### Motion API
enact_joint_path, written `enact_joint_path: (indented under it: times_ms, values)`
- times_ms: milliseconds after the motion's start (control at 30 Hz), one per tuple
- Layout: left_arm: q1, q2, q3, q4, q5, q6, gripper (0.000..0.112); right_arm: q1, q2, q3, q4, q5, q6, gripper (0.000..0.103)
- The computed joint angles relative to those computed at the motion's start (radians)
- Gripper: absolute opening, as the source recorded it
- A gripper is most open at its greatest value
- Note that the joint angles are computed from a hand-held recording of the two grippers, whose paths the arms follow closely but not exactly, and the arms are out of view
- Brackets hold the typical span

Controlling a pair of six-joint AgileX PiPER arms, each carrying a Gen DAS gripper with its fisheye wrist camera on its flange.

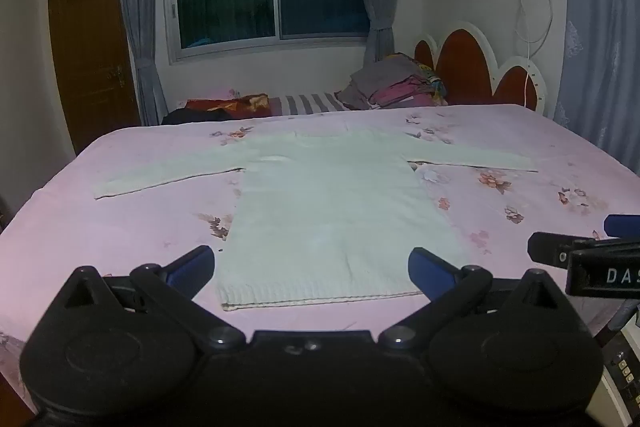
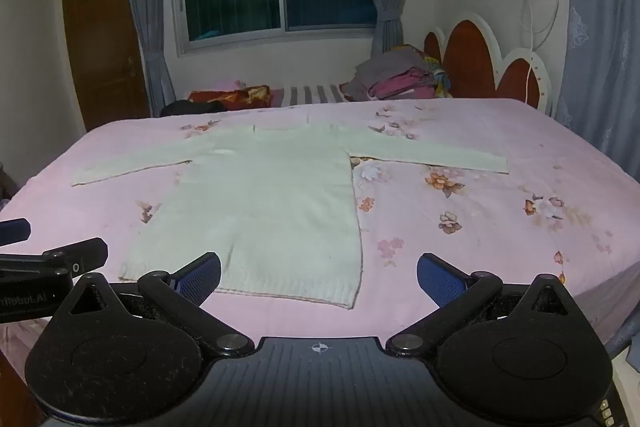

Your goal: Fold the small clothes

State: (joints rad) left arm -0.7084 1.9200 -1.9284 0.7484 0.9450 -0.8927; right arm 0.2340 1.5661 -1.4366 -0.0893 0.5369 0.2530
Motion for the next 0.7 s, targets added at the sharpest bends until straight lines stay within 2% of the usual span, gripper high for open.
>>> enact_joint_path:
  times_ms: [67, 200, 400, 433, 500, 700]
  values:
    - [-0.018, 0.001, 0.018, 0.075, 0.004, -0.041, 0.103, -0.001, 0.0, 0.001, 0.007, -0.002, -0.001, 0.103]
    - [-0.038, 0.016, 0.009, 0.097, 0.019, -0.068, 0.103, -0.004, 0.002, -0.002, 0.017, 0.003, -0.019, 0.103]
    - [-0.041, 0.025, -0.025, 0.074, 0.04, -0.047, 0.103, -0.012, 0.011, -0.027, 0.035, 0.022, -0.046, 0.103]
    - [-0.022, 0.0, 0.014, 0.063, 0.015, -0.052, 0.103, -0.015, 0.012, -0.032, 0.042, 0.026, -0.054, 0.103]
    - [-0.023, -0.001, 0.013, 0.066, 0.018, -0.053, 0.103, 0.001, 0.013, -0.005, 0.015, -0.003, -0.017, 0.103]
    - [-0.029, 0.01, -0.008, 0.064, 0.033, -0.051, 0.103, 0.0, 0.024, -0.012, 0.018, -0.008, -0.025, 0.103]
